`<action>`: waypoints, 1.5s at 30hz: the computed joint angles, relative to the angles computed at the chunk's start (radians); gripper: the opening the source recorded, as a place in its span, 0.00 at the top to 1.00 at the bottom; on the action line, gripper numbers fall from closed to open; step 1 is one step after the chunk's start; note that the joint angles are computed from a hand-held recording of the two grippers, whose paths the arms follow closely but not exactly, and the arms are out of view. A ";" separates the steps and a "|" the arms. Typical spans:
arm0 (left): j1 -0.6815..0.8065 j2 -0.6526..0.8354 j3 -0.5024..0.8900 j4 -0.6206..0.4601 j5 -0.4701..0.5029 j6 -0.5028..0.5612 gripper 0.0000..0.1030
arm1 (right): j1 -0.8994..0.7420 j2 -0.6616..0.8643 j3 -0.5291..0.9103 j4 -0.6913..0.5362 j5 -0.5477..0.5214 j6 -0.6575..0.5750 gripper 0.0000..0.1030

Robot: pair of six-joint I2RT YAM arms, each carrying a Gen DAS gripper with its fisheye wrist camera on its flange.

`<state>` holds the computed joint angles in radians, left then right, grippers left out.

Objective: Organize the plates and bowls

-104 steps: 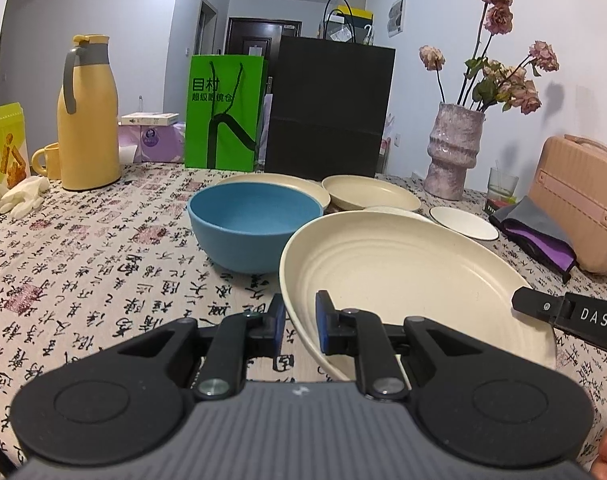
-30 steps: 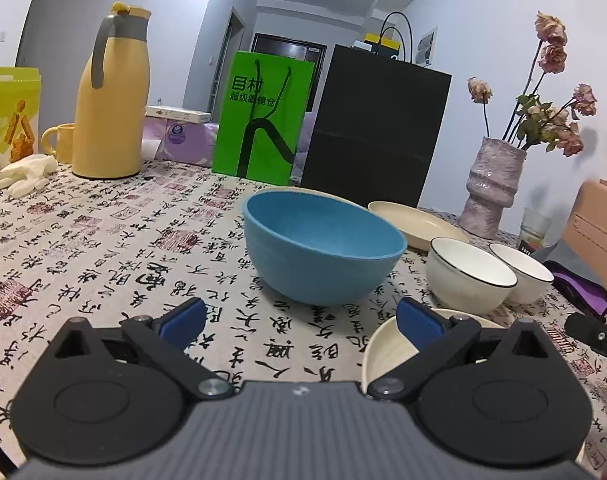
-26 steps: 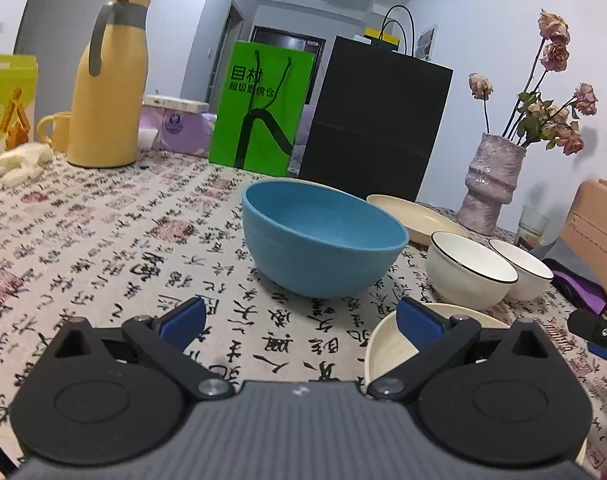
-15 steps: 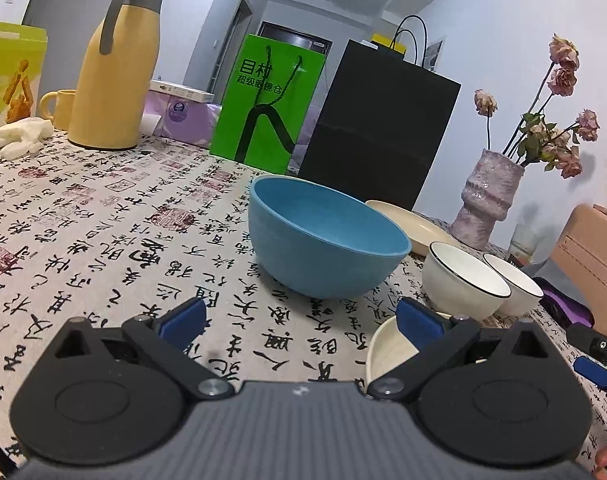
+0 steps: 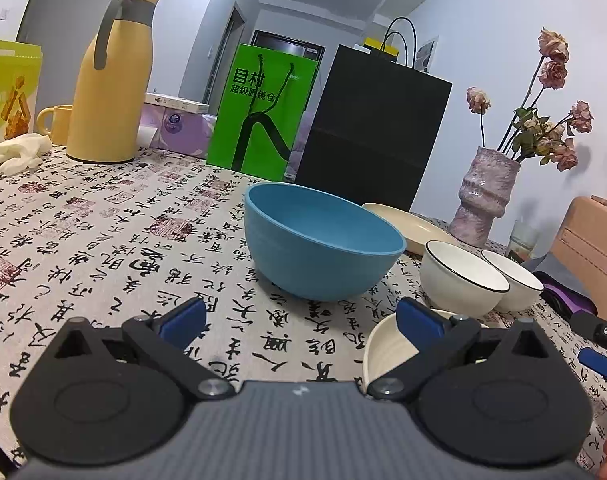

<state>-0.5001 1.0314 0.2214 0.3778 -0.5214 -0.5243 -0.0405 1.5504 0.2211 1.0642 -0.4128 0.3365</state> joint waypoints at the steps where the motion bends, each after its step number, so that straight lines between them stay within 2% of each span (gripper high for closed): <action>1: 0.000 0.001 0.001 0.000 -0.001 0.000 0.00 | 0.000 0.001 0.000 0.000 0.000 0.000 0.00; 13: -0.005 0.008 0.017 -0.037 -0.017 -0.002 0.00 | 0.011 -0.010 -0.013 0.010 0.043 0.004 0.00; 23: 0.024 0.008 0.018 -0.043 0.028 -0.010 0.00 | 0.028 -0.023 -0.015 -0.001 0.064 -0.014 0.00; 28: 0.038 -0.009 0.036 -0.091 0.067 -0.017 0.00 | 0.059 -0.053 -0.029 -0.009 0.119 -0.030 0.00; 30: 0.048 -0.032 0.031 -0.106 0.086 -0.022 0.00 | 0.065 -0.089 -0.036 -0.035 0.105 -0.032 0.00; 35: 0.080 -0.155 0.024 -0.188 0.128 -0.031 0.00 | 0.103 -0.216 -0.042 -0.107 0.103 -0.049 0.00; 39: 0.109 -0.277 0.049 -0.293 0.142 -0.006 0.00 | 0.129 -0.313 -0.017 -0.207 0.111 -0.059 0.00; 45: 0.204 -0.397 0.112 -0.439 0.243 0.033 0.00 | 0.141 -0.375 0.052 -0.342 0.101 -0.058 0.00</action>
<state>-0.2962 0.6347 0.3332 -0.0617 -0.2785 -0.4911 0.1001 1.1758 0.2731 0.7220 -0.3115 0.2784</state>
